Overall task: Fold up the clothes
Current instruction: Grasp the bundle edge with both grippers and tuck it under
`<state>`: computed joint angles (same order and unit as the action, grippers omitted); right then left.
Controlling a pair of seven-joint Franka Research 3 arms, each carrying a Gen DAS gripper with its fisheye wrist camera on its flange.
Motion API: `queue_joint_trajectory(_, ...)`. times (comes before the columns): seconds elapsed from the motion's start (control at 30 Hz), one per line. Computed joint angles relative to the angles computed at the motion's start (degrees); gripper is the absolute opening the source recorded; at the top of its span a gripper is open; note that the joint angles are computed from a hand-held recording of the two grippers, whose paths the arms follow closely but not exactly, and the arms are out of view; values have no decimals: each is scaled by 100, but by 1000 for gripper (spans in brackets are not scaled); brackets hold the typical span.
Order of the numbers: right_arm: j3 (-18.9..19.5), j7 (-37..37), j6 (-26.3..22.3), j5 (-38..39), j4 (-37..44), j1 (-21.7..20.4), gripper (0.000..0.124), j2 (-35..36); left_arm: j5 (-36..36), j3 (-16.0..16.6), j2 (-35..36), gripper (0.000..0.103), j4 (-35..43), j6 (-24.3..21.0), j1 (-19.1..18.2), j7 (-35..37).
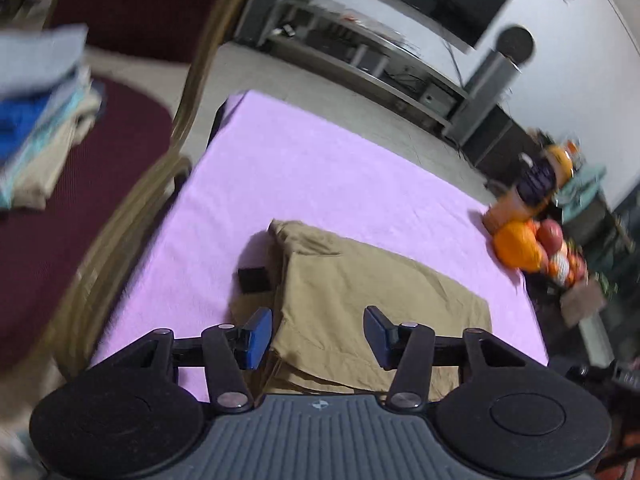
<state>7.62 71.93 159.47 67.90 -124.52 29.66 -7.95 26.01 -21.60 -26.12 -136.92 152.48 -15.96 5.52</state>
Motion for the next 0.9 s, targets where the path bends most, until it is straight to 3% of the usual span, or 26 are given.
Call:
queue_joint_trajectory(0.2,13,1073,-330,-445,-21,-99,48,150,-224,118,316,48,172,-214,-82,160)
queue_joint_trajectory(0.3,-35,664,-684,125,122,-77,46,272,-257,184,452,47,234,-179,-114,291)
queue_joint_trajectory(0.4,127,1449,-640,-917,221,-128,47,399,-305,236,534,47,243,-93,-127,395)
queue_joint_trajectory(0.5,143,1910,-773,-1234,318,-155,48,535,-316,238,622,46,329,-215,-121,473)
queue_joint_trajectory(0.57,149,1934,-747,-1046,355,-158,48,601,-415,293,670,40,316,-146,-139,489)
queue_joint_trajectory(0.67,191,1900,-488,-794,408,-140,48,682,-787,466,777,15,287,18,-256,701)
queue_joint_trajectory(0.77,247,2054,-111,-964,445,-109,47,761,-682,356,853,7,410,-161,-204,788)
queue_joint_trajectory(0.8,277,2272,42,-1394,433,-87,46,778,-546,289,868,4,463,-232,-172,788)
queue_joint_trajectory(0.9,318,3158,426,-2959,375,-38,3,826,-6,71,865,2,589,-383,-76,658)
